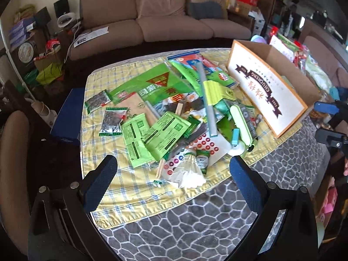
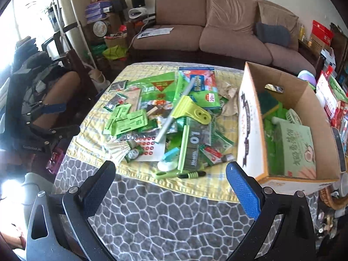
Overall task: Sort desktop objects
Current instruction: 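Move both tools back over the pile of items on the table, then grasp the lime-green squeegee by its long handle with the left gripper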
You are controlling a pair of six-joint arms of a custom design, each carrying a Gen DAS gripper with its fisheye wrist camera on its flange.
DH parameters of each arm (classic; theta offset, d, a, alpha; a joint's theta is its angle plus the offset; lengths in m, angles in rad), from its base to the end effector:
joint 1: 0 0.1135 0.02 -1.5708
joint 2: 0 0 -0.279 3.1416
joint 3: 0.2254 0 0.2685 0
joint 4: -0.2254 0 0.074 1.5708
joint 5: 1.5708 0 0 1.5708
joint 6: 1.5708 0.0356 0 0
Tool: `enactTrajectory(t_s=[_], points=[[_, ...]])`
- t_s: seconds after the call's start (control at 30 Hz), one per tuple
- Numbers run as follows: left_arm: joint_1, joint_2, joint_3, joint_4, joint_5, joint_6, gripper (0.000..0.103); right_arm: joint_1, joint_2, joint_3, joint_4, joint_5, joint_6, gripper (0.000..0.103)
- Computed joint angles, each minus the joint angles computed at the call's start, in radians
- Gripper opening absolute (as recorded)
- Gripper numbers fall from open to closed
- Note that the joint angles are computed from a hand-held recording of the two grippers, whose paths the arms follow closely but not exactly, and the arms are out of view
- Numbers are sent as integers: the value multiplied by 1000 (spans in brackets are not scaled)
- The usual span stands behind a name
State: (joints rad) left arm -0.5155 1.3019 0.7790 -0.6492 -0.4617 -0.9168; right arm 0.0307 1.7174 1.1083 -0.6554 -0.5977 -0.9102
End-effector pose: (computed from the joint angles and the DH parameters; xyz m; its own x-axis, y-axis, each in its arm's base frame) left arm 0.2198 -0.1063 0.2062 -0.7187 -0.4095 -0.5620 -0.4594 0.8863 -0.0584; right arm 0.3401 0.0305 0.1904 -0.4308 -0.6663 -0.6087 -0.8721 0.4807 0.0911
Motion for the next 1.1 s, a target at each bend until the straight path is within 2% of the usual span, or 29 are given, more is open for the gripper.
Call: enactTrajectory(t_s=[0.2, 0.33, 0.43, 0.6, 0.7, 0.8, 0.9, 1.03, 1.1], points=[[43, -14, -149, 184, 25, 51, 103, 60, 40, -122, 216, -43, 116, 103], [57, 50, -192, 323, 18, 90, 103, 86, 73, -220, 440, -17, 203, 103], [77, 130, -188, 414, 23, 130, 103, 104, 114, -267, 593, 21, 254, 103], [159, 268, -113, 519, 106, 209, 101, 109, 182, -264, 704, 36, 296, 103], [199, 372, -14, 539, 142, 261, 96, 102, 200, -264, 734, 38, 293, 103], [227, 504, 129, 505, 173, 303, 90, 88, 230, -247, 731, 29, 284, 103], [255, 630, 264, 477, 218, 317, 77, 72, 256, -211, 680, 6, 286, 103], [271, 751, 392, 445, 225, 330, 75, 61, 261, -201, 674, -8, 274, 103], [274, 794, 435, 427, 222, 331, 70, 54, 275, -177, 637, -23, 270, 103]])
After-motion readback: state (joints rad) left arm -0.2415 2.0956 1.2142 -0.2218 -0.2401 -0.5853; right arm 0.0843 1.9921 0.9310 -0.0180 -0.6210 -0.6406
